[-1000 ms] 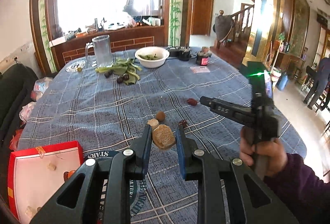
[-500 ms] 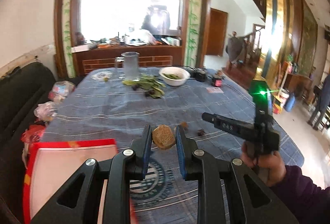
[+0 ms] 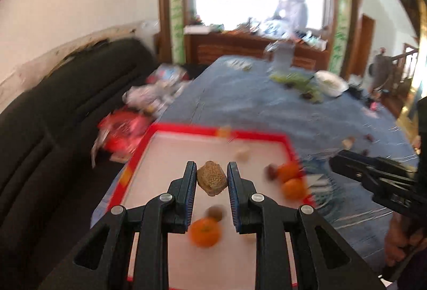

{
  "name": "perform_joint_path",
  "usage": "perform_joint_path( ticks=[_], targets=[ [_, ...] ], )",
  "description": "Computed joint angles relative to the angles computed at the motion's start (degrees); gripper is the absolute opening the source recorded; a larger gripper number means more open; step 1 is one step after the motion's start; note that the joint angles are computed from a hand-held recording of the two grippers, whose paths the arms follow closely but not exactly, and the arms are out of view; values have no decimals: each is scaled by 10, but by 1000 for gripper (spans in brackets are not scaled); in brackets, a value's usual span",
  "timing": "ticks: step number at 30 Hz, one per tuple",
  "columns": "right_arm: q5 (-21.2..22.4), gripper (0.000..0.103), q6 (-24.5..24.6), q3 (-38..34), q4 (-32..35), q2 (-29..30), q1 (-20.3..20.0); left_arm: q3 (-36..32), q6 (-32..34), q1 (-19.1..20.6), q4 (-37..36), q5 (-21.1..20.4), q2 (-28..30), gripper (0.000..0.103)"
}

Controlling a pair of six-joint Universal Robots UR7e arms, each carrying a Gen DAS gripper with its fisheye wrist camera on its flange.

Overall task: Organize fruits
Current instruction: 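Drop the beige slice into the tray with the left gripper while the right gripper carries the date, then grasp a second red date with the right gripper while the left gripper grasps a beige slice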

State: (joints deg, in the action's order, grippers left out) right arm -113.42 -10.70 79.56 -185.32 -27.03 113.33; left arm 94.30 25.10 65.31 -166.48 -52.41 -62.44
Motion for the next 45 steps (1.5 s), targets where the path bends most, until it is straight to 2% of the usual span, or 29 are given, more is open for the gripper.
perform_joint_path(
  ticks=[6, 10, 16, 25, 30, 37, 42, 45],
  targets=[
    [18, 35, 4, -30, 65, 30, 5, 0, 10, 12, 20, 14, 4, 22],
    [14, 35, -7, -42, 91, 45, 6, 10, 19, 19, 28, 22, 1, 22],
    [-8, 35, -18, -48, 110, 57, 9, 33, 42, 17, 11, 34, -3, 22],
    [-13, 35, -25, -43, 126, 55, 6, 33, 50, 12, 5, 54, 8, 24],
    [-9, 35, -17, -41, 151, 45, 8, 28, 48, 10, 14, 51, 8, 47],
    [-18, 35, -11, 11, 58, 5, 3, 31, 62, -5, -4, 33, 15, 49],
    [-49, 36, 32, 48, 36, -31, -19, 38, 75, -25, -2, 11, 17, 49],
    [-78, 35, 40, 69, 13, -52, -29, 32, 70, -37, 25, -5, 22, 49]
  ],
)
